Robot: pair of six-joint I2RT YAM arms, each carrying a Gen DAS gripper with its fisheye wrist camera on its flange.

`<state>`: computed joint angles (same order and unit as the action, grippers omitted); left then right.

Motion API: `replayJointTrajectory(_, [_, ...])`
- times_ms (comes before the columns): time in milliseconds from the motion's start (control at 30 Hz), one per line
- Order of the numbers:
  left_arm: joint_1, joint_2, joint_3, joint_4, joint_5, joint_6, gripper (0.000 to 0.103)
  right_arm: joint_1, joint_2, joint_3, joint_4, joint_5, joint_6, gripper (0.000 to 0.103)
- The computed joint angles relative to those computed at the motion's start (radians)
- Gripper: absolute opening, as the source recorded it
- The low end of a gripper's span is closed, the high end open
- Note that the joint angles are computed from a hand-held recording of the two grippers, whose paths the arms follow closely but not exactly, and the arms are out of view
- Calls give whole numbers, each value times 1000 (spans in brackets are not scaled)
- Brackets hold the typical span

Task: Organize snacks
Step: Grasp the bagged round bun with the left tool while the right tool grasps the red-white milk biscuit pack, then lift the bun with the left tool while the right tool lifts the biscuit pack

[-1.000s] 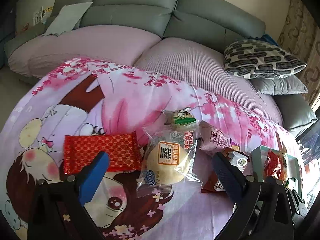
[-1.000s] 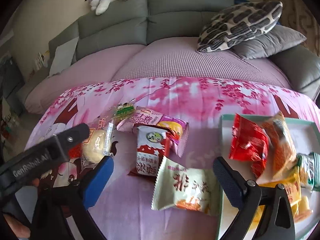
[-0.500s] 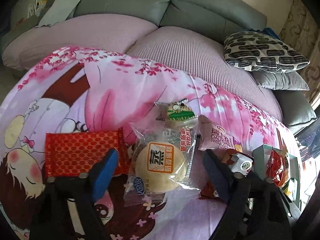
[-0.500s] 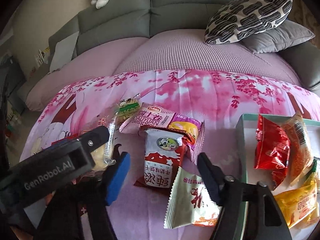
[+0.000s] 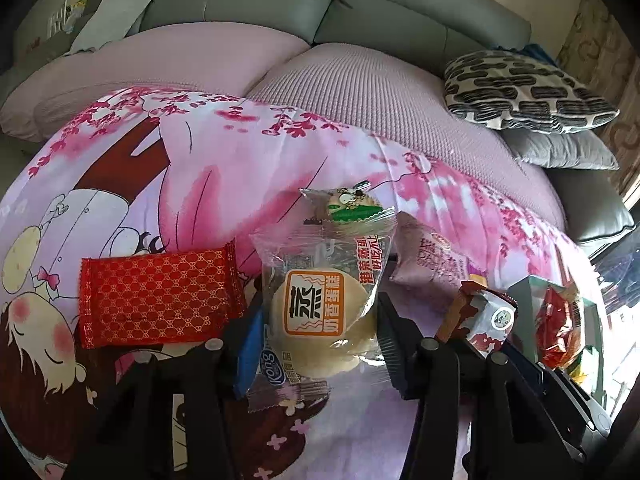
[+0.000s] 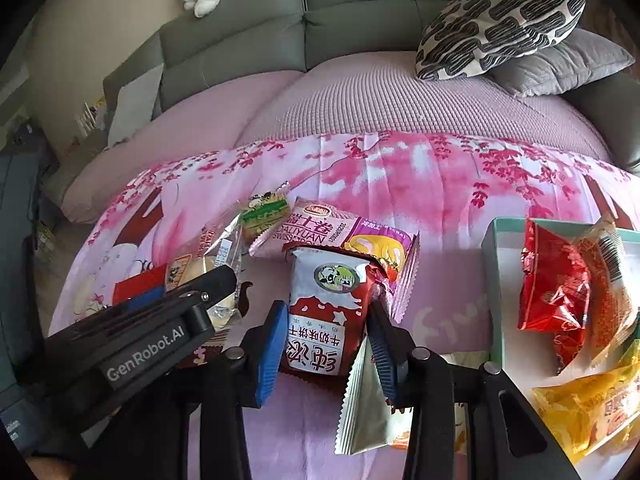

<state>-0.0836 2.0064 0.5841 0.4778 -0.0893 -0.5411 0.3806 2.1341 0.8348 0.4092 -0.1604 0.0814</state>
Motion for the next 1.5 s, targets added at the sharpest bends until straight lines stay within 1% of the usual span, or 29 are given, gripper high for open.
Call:
replayJointTrajectory(100, [-13, -41, -26, 8, -14, -4, 53, -7, -25, -23, 11, -16, -1, 43])
replayJointTrajectory(333, [-36, -204, -143, 44, -46, -26, 53, -5, -115, -95, 47, -34, 2, 42])
replayJointTrajectory(567, [-24, -342, -218, 43, -70, -31, 53, -23, -218, -171, 77, -45, 14, 41])
replayJointTrajectory(600, [-22, -362, -226, 38, -74, -30, 53, -28, -236, -181, 77, -46, 16, 40])
replayJointTrajectory(633, [-23, -372, -230, 34, -77, -31, 53, -31, -252, -188, 75, -43, 16, 28])
replayJointTrajectory(667, [-26, -379, -233, 32, -80, -34, 53, -37, -273, -200, 74, -43, 14, 27])
replayJointTrajectory(833, [-42, -362, -222, 27, -68, -36, 53, -59, -315, -217, 38, -34, 4, 27])
replayJointTrajectory(967, [-67, -314, -204, 16, -68, -37, 53, -81, -278, -199, 3, -58, -8, 27])
replayJointTrajectory(1100, [-68, -229, -180, -1, -44, -40, 53, -87, -234, -173, -25, -89, -20, 27])
replayJointTrajectory(1233, [-38, -181, -184, 10, -19, -46, 53, -63, -199, -158, -34, -87, -27, 27])
replayJointTrajectory(1500, [47, -163, -224, 48, 20, -53, 53, 0, -114, -108, -66, -55, -29, 28])
